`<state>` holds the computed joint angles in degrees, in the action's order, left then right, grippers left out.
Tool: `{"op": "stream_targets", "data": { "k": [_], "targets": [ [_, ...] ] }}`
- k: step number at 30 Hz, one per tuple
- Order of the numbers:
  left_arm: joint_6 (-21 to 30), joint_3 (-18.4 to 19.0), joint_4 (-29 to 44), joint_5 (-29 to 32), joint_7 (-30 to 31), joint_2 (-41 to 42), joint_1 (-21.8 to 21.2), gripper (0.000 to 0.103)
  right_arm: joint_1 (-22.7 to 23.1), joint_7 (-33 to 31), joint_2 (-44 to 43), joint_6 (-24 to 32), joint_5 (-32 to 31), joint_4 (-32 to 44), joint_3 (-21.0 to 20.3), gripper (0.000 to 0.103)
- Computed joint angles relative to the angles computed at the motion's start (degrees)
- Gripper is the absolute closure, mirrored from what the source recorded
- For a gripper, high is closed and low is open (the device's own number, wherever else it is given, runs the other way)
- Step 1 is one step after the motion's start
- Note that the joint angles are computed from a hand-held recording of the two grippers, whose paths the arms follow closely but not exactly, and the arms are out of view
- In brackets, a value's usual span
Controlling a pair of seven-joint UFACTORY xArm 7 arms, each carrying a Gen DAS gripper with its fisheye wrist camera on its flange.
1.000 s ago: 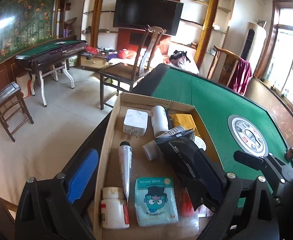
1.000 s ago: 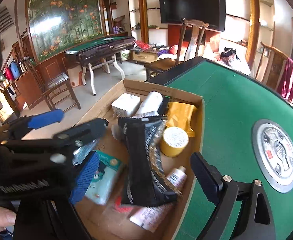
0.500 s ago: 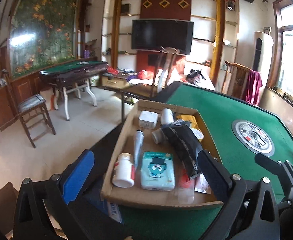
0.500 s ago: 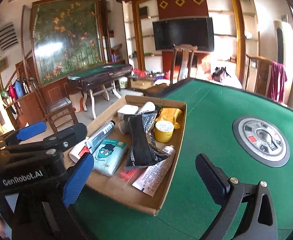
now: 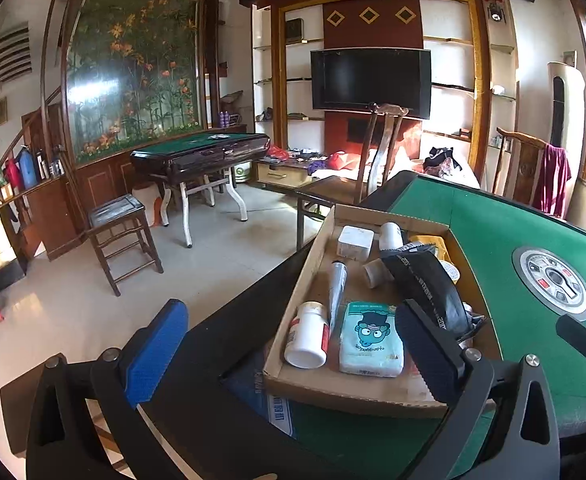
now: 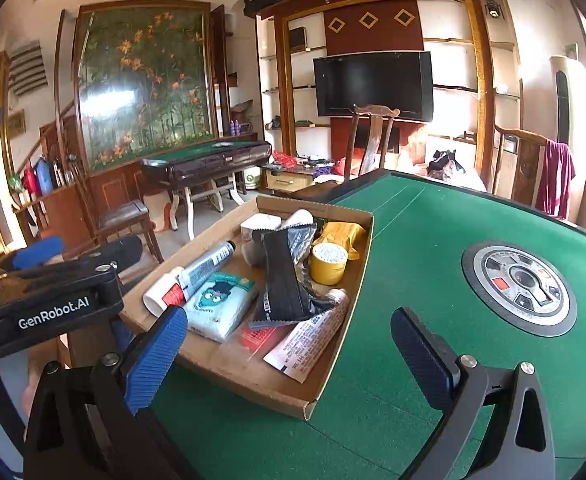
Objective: Organize objects
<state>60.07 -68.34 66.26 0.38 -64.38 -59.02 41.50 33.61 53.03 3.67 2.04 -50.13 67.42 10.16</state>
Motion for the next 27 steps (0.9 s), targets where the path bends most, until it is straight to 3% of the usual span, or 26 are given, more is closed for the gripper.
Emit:
{"op": "stream_targets", "data": {
  "k": [4, 16, 27],
  "targets": [
    [0.13, -0.01, -0.54, 0.59, 0.32, -0.61, -0.74, 0.000, 0.45, 6.47, -0.06, -0.88, -6.70, 0.55, -1.20, 0.000],
    [0.18, 0.54, -0.90, 1.59, 1.84, -2.07, -1.75, 0.000, -0.19, 14.63, 0.15, -1.64, -16.12, 1.84, -1.16, 0.000],
    [-1.27, 1.25, -2.32, 0.33, 1.82, -1.44, -3.18, 0.000, -0.95, 14.18, -0.07, -1.70, -15.89, 1.56, -0.60, 0.000]
  ]
}}
